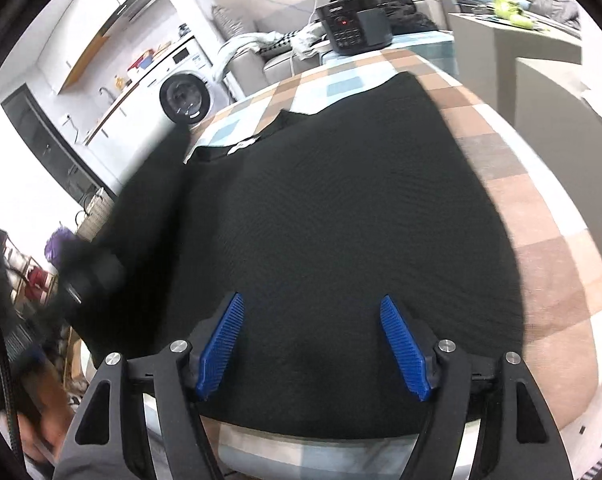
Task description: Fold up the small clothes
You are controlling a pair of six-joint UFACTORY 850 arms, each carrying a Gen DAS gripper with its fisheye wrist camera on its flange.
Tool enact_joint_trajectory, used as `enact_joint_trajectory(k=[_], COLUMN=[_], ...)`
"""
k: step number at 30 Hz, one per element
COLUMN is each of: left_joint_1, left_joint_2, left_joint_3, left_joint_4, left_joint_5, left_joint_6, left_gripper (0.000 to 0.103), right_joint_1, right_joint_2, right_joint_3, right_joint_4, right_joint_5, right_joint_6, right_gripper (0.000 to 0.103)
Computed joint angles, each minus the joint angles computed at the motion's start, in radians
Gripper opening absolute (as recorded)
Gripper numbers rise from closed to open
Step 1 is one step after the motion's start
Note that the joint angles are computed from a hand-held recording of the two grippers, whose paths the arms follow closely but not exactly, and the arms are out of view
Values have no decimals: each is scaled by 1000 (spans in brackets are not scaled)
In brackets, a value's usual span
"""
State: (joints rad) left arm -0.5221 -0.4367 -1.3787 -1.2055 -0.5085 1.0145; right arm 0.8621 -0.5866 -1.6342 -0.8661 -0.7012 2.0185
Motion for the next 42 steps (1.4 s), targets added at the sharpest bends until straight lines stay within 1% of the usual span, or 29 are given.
enact_joint_trajectory(k=[1, 2, 3, 5, 7, 8, 10, 12, 14, 16, 17, 18, 20, 21, 22, 23, 24, 25, 27, 28, 29, 32, 34, 35, 36, 37, 38, 40, 42], left_joint_1=[6, 16, 29, 47, 63, 78, 94, 116, 137, 152, 160, 169, 175, 180, 180, 183, 189, 185, 185, 182, 179, 172, 164, 158, 153, 147, 142, 135, 133], left_joint_2=[-3, -1, 10, 34, 58, 80, 97, 96, 84, 80, 81, 80, 75, 75, 72, 72, 73, 73, 81, 83, 83, 83, 71, 64, 57, 53, 50, 46, 48], left_joint_3=[4, 13, 33, 64, 93, 123, 146, 148, 140, 139, 145, 149, 151, 153, 151, 151, 153, 151, 152, 150, 147, 145, 134, 127, 121, 118, 116, 118, 127], left_joint_4=[-13, -43, -89, -101, -142, -177, -191, -156, -115, -79, -79, -80, -80, -82, -83, -88, -96, -99, -111, -110, -113, -116, -74, -34, -8, 16, 49, 79, 89], left_joint_5=[-29, -55, -70, -56, -54, -30, 8, 25, 32, 42, 44, 41, 38, 40, 43, 42, 37, 40, 41, 42, 41, 38, 35, 35, 36, 37, 38, 34, 38], left_joint_6=[-4, 10, 35, 44, 83, 117, 132, 91, 39, 5, 6, 3, -4, -4, -5, -3, 7, 6, 17, 15, 20, 35, 2, -33, -54, -70, -94, -115, -123], left_gripper=[38, 39, 42, 43, 48, 48, 48, 48, 48, 48, 48, 48, 48, 48, 48, 48, 48, 48, 48, 48, 48, 48, 48, 48, 48, 48, 48, 48, 48], right_joint_1=[3, 5, 4, -6, -16, -22, -32, -32, -38, -47, -49, -51, -57, -64, -65, -62, -56, -51, -30, -17, -9, 2, -7, -16, -27, -32, -35, -39, -45], right_joint_2=[9, 19, 29, 50, 50, 44, 16, -4, -28, -57, -73, -92, -127, -146, -165, -184, -199, -202, -186, -179, -170, -158, -161, -156, -141, -121, -110, -103, -105], right_joint_3=[12, 24, 39, 71, 76, 70, 33, 6, -23, -57, -76, -100, -143, -167, -194, -229, -260, -275, -277, -284, -290, -285, -261, -238, -193, -151, -129, -114, -109], right_joint_4=[-22, -42, -58, -95, -112, -112, -95, -83, -35, 47, 103, 150, 248, 323, 360, 379, 361, 338, 206, 157, 145, 198, 333, 377, 402, 384, 365, 344, 318], right_joint_5=[-2, -2, 15, 83, 134, 167, 210, 266, 327, 388, 402, 403, 395, 387, 359, 315, 271, 253, 235, 215, 190, 132, 108, 129, 193, 251, 283, 318, 337], right_joint_6=[25, 51, 73, 130, 157, 151, 111, 78, 15, -69, -129, -182, -276, -349, -383, -408, -414, -411, -323, -304, -314, -360, -444, -453, -431, -385, -347, -334, -316], right_gripper=[73, 73, 73, 73, 73, 73, 73, 72, 67, 58, 58, 55, 46, 36, 24, 19, 12, 7, 6, 5, 5, 5, 5, 5, 6, 10, 12, 21, 24])
